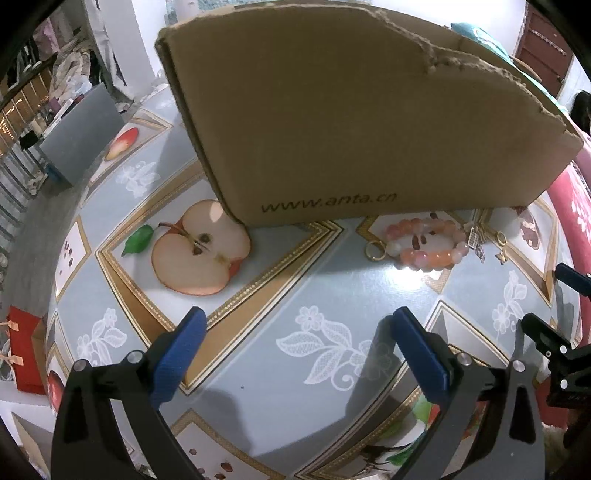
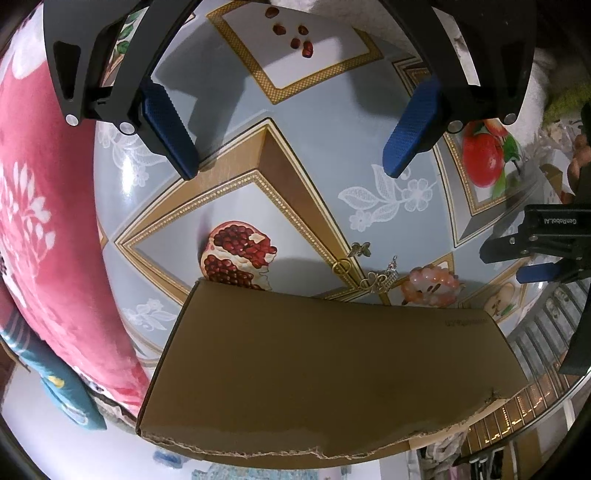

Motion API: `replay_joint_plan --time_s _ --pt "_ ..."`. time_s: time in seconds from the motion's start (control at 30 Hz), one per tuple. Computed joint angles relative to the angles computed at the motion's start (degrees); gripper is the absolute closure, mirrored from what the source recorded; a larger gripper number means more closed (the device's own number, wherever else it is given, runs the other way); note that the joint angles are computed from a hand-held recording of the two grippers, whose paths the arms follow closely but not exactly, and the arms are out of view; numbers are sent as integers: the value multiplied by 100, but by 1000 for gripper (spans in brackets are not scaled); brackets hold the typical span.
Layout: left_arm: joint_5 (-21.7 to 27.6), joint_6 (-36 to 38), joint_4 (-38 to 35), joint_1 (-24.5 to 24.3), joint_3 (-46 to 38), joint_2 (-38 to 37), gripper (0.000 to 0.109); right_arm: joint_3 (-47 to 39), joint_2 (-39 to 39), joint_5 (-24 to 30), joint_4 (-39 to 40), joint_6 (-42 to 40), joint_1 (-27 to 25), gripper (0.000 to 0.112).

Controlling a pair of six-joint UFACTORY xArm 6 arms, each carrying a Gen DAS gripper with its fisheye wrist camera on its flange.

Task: Organize jewelry

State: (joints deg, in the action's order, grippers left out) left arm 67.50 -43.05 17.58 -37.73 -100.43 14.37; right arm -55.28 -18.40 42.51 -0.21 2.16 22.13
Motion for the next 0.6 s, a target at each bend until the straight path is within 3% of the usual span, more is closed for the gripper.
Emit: replay_joint_plan --time_s 0.23,0.4,0.5,0.6 --pt "-371 -106 168 -17 370 -171 10 119 -30 -148 66 -149 -23 17" --pt "-666 -40 233 -19 689 -339 10 -92 4 216 299 -429 -55 17" --pt "-821 -9 273 -9 848 -423 10 -94 -81 -55 981 -836 -109 18" --pt "-916 -9 311 -13 966 -493 10 -243 -22 -179 1924 -1493 -72 26"
